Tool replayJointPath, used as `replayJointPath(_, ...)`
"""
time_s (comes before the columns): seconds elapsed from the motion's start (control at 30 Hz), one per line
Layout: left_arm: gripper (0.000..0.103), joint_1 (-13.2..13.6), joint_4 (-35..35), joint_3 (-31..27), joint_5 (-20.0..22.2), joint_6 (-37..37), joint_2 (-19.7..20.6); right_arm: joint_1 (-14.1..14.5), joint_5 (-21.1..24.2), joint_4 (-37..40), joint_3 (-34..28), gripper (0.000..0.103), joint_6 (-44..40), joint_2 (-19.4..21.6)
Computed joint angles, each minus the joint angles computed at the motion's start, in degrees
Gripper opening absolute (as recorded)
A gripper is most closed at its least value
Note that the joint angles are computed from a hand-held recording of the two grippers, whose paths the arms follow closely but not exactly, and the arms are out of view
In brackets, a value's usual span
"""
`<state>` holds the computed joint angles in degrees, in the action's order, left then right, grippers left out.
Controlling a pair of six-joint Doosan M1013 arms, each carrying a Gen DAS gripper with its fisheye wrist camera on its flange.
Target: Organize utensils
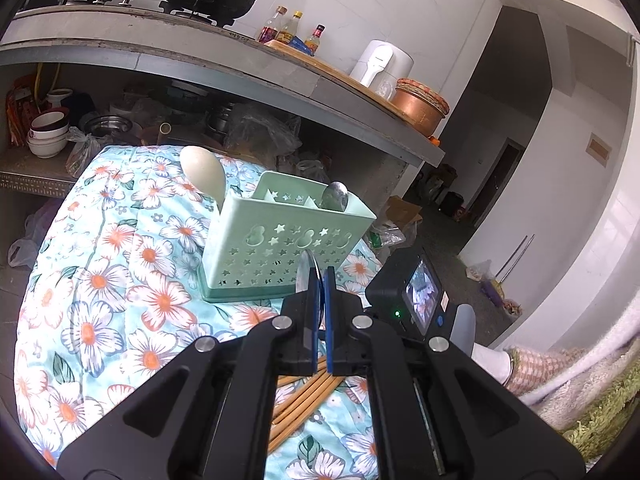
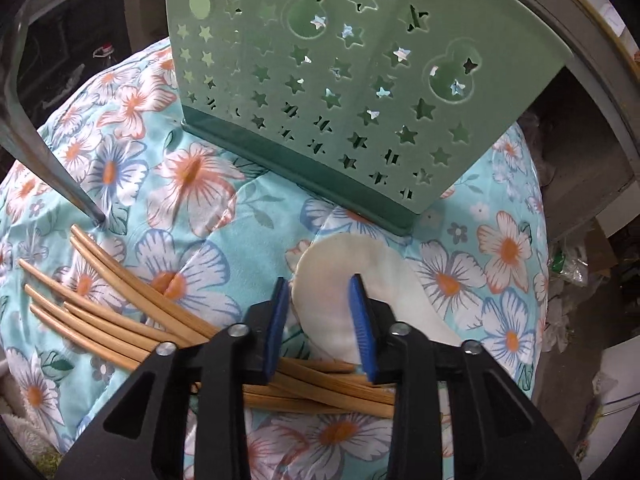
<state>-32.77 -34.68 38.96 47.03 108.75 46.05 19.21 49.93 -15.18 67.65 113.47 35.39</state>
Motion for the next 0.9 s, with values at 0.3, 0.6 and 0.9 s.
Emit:
replayJointPath(0.3,0.002,-0.3,2.9,0.1,-1.5,-2.0,-0.2,0.8,-5.4,-6.4,1.5,0.005,6.5,-2.4)
replayJointPath(0.6,0.002,-0.4,5.9,1.0,-4.1,-5.5,-0.8,-3.4,-18.8,4.8,7.7,0.003,7.7,-9.3)
replayJointPath(0.9,0.001,-0.7,8.7,1.1,-6.8,-7.8,-1.5,-7.4,-32.3,22.8,14.1,0.003,-1.7,-14.7)
